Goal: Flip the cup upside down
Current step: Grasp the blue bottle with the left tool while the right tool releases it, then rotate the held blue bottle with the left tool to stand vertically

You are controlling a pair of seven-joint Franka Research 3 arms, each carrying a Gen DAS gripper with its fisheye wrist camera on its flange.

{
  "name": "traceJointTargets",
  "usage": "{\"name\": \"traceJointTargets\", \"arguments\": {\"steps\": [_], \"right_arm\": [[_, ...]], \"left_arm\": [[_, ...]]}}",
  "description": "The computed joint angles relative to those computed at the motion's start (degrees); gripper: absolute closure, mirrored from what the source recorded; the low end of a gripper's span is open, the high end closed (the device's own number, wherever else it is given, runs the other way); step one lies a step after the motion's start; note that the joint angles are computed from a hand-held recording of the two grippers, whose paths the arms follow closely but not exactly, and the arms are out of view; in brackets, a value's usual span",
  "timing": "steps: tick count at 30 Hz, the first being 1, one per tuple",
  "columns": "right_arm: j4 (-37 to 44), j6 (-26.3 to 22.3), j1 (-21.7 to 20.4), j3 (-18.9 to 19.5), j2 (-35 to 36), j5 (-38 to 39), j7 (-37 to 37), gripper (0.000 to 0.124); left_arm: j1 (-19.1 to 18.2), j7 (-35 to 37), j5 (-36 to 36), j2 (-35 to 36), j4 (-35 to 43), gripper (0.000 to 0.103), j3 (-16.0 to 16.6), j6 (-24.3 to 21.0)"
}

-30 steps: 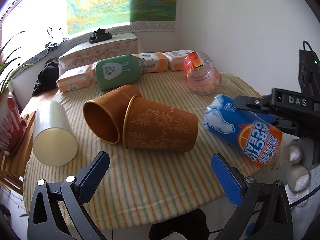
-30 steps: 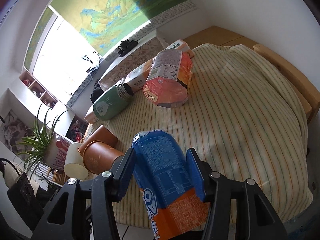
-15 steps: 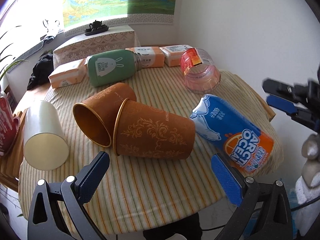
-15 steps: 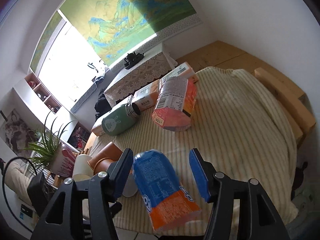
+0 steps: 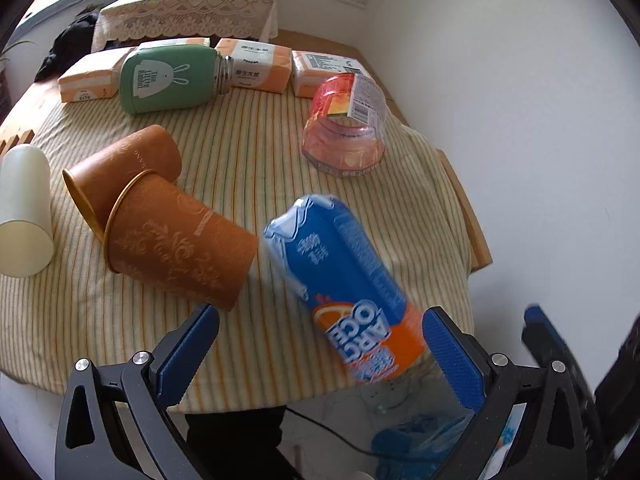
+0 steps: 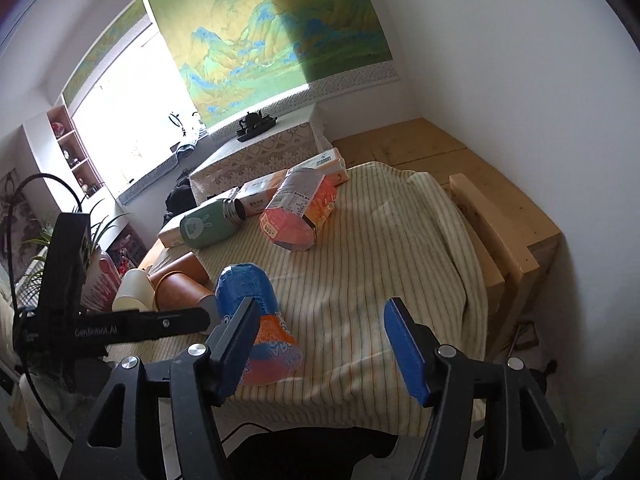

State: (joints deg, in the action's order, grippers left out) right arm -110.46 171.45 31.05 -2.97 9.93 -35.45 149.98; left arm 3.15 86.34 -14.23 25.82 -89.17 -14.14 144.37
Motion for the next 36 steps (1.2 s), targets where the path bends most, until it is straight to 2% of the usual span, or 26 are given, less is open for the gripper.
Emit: {"name": "traceJointTargets", "arguments": {"steps": [6, 12, 16, 18, 19, 24, 28, 36], "right_arm": [[-2.77, 0.63, -0.92, 0.24, -1.95, -1.85, 1.72, 0.063], [-3.62, 1.17, -1.56, 0.40, -2.66, -5.54, 4.49, 0.063], [-4.05, 1.60, -2.56, 1.18, -2.57, -5.71, 4.62, 0.063], [-4.28, 1.76, -2.71, 1.34, -2.51, -5.15, 4.33, 0.063], [-4.38, 1.76, -2.66, 1.31, -2.55, -5.17, 4.33, 0.063], [-4.50, 1.12, -2.35, 0.79, -3.14, -8.77, 7.64, 0.063], [-4.54, 0.89, -2.91, 1.39, -3.45, -10.07, 9.27, 0.063], [-4.41, 0.82, -3.55, 2.61, -3.31, -10.21, 9.90, 0.063]], "left_arm": [[-3.28, -8.40, 4.63, 5.57, 8.97, 0.001, 1.80, -5.84], [-4.79, -12.83, 8.51, 10.14, 14.83, 0.001, 2.59, -8.56], [-5.06, -13.95, 10.02, 13.25, 19.05, 0.009, 2.49, -11.39], [-5.17, -14.29, 10.36, 14.39, 20.55, 0.019, 2.40, -12.37], [-5.12, -14.10, 10.42, 14.64, 20.80, 0.019, 2.23, -12.46], [-4.98, -12.72, 10.71, 14.23, 19.42, 0.021, 1.66, -10.35], [-4.44, -10.76, 10.43, 11.57, 15.08, 0.021, 1.05, -7.11], [0.01, 1.25, 3.28, 4.04, 4.66, 0.021, -2.97, -1.58]]}}
